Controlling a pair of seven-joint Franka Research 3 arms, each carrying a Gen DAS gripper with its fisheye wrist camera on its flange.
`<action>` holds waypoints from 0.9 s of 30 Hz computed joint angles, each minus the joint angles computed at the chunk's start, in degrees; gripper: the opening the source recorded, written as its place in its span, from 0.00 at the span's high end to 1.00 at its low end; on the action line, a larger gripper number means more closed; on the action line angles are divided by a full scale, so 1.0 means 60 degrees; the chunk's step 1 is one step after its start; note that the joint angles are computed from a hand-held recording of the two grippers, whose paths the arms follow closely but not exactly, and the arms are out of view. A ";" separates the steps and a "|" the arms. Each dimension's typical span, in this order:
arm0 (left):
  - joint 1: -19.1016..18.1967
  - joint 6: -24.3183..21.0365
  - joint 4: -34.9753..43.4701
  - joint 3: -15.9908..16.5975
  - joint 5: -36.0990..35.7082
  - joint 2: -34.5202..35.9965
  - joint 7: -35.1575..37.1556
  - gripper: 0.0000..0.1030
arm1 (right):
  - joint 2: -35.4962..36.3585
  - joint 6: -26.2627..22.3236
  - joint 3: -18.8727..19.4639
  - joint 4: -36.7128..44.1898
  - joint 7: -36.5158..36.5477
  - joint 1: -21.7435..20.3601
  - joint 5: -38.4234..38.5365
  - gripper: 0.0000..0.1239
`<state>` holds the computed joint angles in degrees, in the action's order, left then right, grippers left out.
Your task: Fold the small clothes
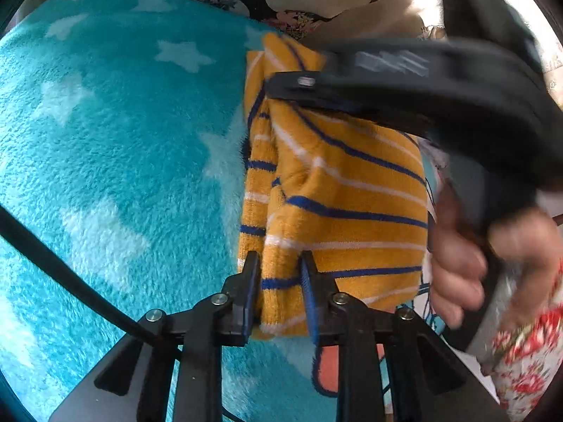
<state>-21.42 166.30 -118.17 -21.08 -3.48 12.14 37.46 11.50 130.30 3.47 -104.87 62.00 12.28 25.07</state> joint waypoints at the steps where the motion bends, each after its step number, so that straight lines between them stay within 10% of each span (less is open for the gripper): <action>1: -0.0009 0.0065 -0.0077 0.0023 0.0000 -0.0026 -0.0059 0.77 | 0.0249 -0.0147 0.0004 0.0264 0.0145 0.0033 -0.0062 0.82; 10: 0.0314 0.0494 -0.1614 -0.0312 -0.2302 -0.1541 0.1080 0.61 | -0.0707 0.0624 0.0014 -0.0338 -0.0531 -0.0339 0.1301 0.70; 14: -0.0080 0.0372 -0.1840 0.0291 -0.0552 -0.1923 -0.0363 0.51 | -0.1919 0.1090 -0.0502 -0.1559 -0.0807 -0.0782 0.2084 0.59; 21: -0.0173 0.0973 -0.1210 0.0413 -0.0934 -0.1151 0.0713 0.27 | -0.2684 0.0993 -0.1326 -0.3187 -0.0150 -0.1611 0.2219 0.50; 27: 0.0183 0.0008 0.0165 0.0101 -0.0510 0.0115 0.1239 0.26 | -0.2513 0.0202 -0.1588 -0.3736 -0.0786 -0.1872 0.3959 0.50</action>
<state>-20.32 166.35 -117.18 -20.47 -6.55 12.83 44.90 -3.58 131.51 -6.06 -127.28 57.28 1.05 48.82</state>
